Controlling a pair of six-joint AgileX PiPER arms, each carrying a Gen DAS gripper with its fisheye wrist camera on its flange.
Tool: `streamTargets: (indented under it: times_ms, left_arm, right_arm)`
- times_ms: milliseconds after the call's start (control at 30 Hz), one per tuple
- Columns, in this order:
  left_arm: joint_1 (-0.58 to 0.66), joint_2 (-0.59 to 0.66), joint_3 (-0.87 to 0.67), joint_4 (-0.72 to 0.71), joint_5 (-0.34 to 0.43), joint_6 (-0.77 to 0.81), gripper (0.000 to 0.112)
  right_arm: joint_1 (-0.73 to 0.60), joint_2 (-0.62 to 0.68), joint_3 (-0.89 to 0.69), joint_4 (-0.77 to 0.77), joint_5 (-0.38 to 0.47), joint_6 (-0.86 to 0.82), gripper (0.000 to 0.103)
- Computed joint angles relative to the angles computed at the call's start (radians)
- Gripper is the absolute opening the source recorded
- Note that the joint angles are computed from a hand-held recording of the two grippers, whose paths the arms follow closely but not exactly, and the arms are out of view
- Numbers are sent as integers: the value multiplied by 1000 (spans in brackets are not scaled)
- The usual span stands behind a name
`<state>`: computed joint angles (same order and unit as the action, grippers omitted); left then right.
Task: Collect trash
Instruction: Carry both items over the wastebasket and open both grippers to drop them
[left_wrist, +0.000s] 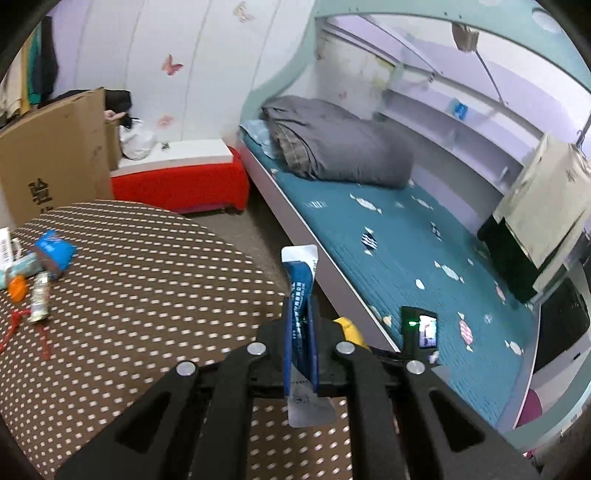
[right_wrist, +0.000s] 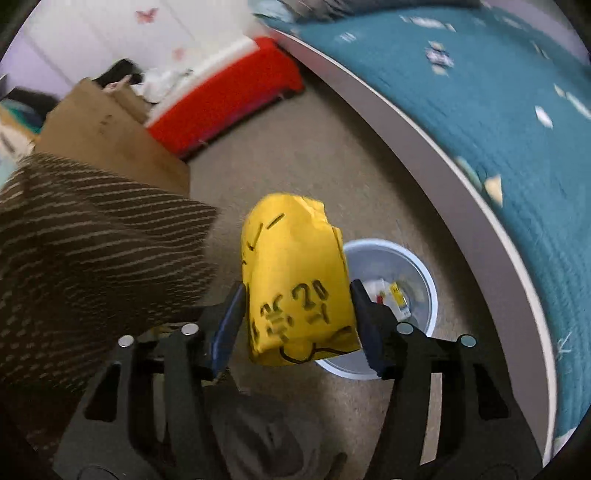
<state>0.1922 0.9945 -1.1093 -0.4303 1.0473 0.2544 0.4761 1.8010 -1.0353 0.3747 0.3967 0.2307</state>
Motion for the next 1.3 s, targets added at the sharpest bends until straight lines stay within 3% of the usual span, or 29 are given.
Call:
streamTargets:
  times_ms: [33, 133, 300, 467, 600, 967, 1000, 1033, 1067, 1100, 1167, 1300]
  left_arm:
    - [-38, 12, -2, 24, -16, -29, 7]
    - [-162, 52, -7, 103, -61, -128, 7]
    - [-341, 128, -9, 203, -117, -268, 7]
    - [-504, 245, -28, 277, -158, -392, 7]
    - [-610, 371, -54, 318, -191, -477, 8]
    - [-622, 710, -146, 270, -165, -465, 11]
    - [-623, 733, -159, 279, -156, -465, 15]
    - [-624, 745, -167, 299, -149, -477, 41]
    - [-624, 753, -174, 313, -147, -489, 79]
    - [-629, 750, -172, 335, -157, -516, 90]
    - [-633, 725, -161, 382, -183, -585, 92]
    - [-622, 681, -170, 386, -153, -623, 92]
  right_arm:
    - [-7, 14, 4, -20, -12, 29, 82]
    - [-44, 18, 33, -16, -29, 48, 86]
    - [-64, -171, 168, -54, -85, 98, 90]
    - [-94, -369, 217, -199, -50, 227, 94]
    - [-116, -457, 200, -278, 6, 294, 94]
    - [-188, -600, 203, -263, 66, 255, 95]
    - [-189, -607, 207, -267, 68, 260, 95]
    - [-192, -609, 206, -262, 71, 254, 95]
    - [-192, -611, 206, -263, 74, 254, 95]
    - [-195, -611, 203, -261, 78, 251, 95]
    - [-184, -618, 202, -282, 82, 278, 95]
    - [-147, -626, 178, -351, 104, 360, 96]
